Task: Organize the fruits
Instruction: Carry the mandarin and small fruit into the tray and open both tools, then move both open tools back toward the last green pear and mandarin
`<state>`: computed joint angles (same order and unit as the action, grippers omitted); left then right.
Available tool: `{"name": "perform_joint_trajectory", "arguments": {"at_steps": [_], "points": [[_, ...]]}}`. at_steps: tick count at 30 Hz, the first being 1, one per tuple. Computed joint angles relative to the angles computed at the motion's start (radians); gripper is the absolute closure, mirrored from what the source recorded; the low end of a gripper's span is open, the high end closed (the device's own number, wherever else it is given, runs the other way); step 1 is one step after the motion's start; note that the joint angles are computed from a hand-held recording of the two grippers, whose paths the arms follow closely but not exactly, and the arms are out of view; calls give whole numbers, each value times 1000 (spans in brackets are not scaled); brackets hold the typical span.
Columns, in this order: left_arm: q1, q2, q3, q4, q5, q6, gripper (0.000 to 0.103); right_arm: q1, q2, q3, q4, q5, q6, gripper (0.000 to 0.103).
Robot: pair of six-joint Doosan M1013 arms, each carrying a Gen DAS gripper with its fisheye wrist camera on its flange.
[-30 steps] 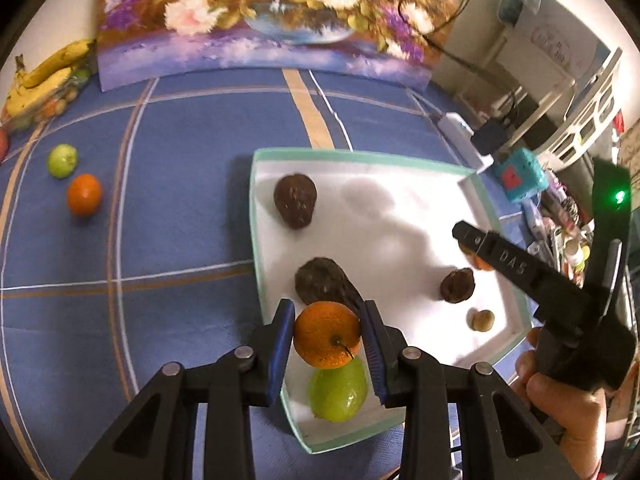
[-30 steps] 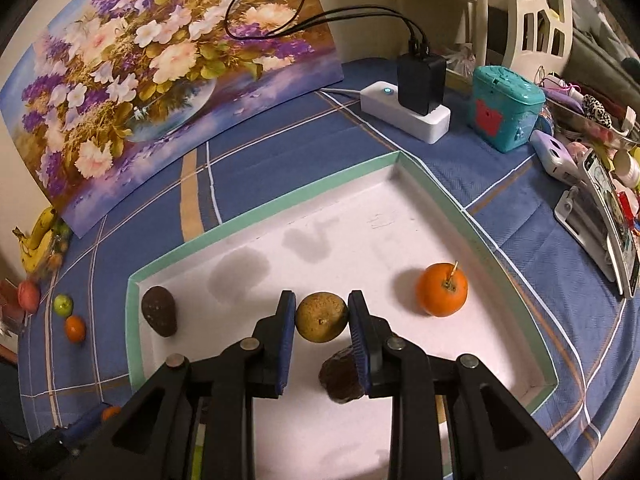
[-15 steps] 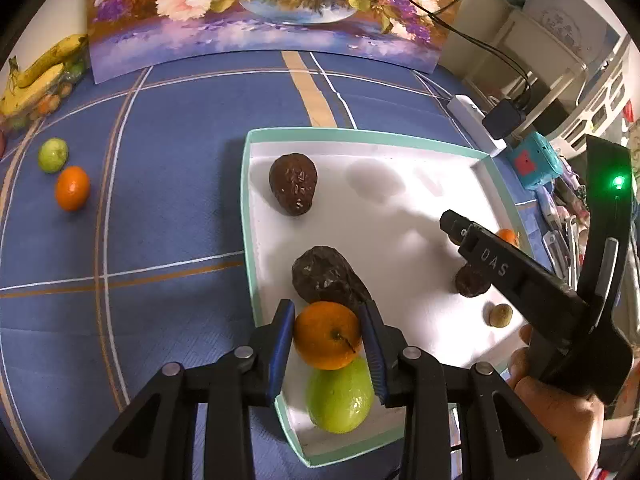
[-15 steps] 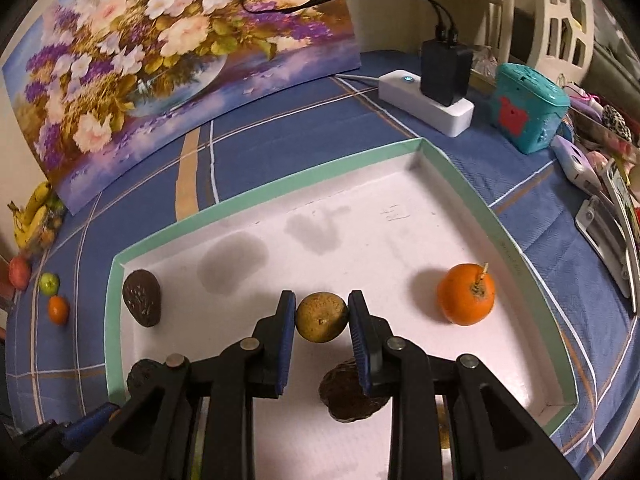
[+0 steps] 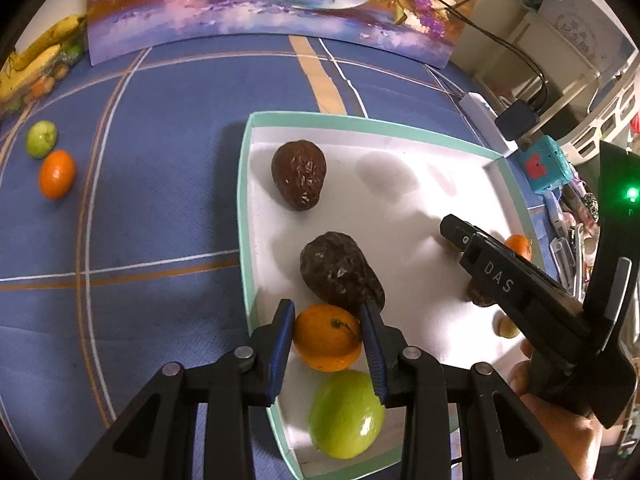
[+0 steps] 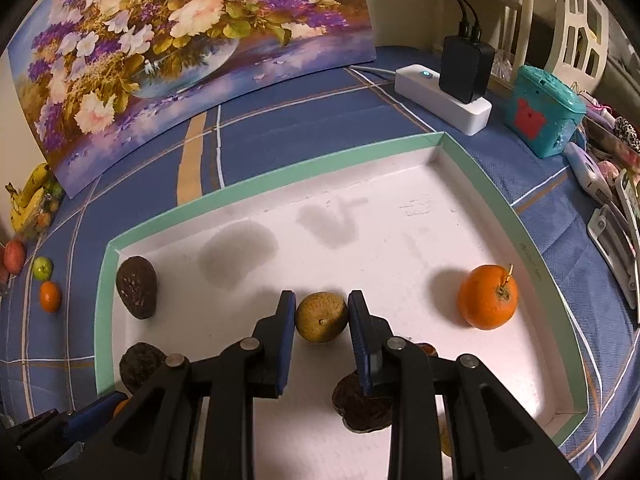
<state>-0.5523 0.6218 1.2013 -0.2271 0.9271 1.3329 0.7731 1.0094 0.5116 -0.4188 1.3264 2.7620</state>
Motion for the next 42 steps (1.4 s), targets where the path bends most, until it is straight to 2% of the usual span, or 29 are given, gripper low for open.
{"name": "perform_joint_trajectory", "arguments": {"at_steps": [17, 25, 27, 29, 32, 34, 35, 36, 37, 38, 40, 42], "points": [[-5, -3, -8, 29, 2, -17, 66, -1, 18, -38, 7, 35, -20, 75], [-1, -20, -7, 1, -16, 13, 66, 2, 23, -49, 1, 47, -26, 68], [2, -27, -4, -7, -26, 19, 66, 4, 24, -54, -12, 54, -27, 59], [5, -35, 0, -12, -37, 18, 66, 5, 22, -53, -19, 50, -27, 57], [16, -49, 12, -17, -69, -2, 66, 8, 21, -60, -31, 48, -32, 56], [23, -54, 17, 16, -83, -60, 64, 11, 22, -68, -45, 49, -35, 50], [27, -55, 19, 55, -88, -111, 58, 12, 22, -69, -51, 46, -36, 42], [30, -55, 21, 84, -90, -144, 44, 14, 21, -70, -56, 43, -38, 34], [32, -53, 21, 122, -88, -179, 37, 14, 20, -70, -59, 39, -40, 30], [34, -50, 19, 170, -78, -220, 31, 15, 19, -72, -62, 35, -43, 27], [39, -46, 19, 213, -69, -269, 30, 17, 24, -83, -64, 35, -54, 22], [46, -45, 26, 240, -68, -329, 18, 19, 33, -103, -59, 43, -75, 20]]}}
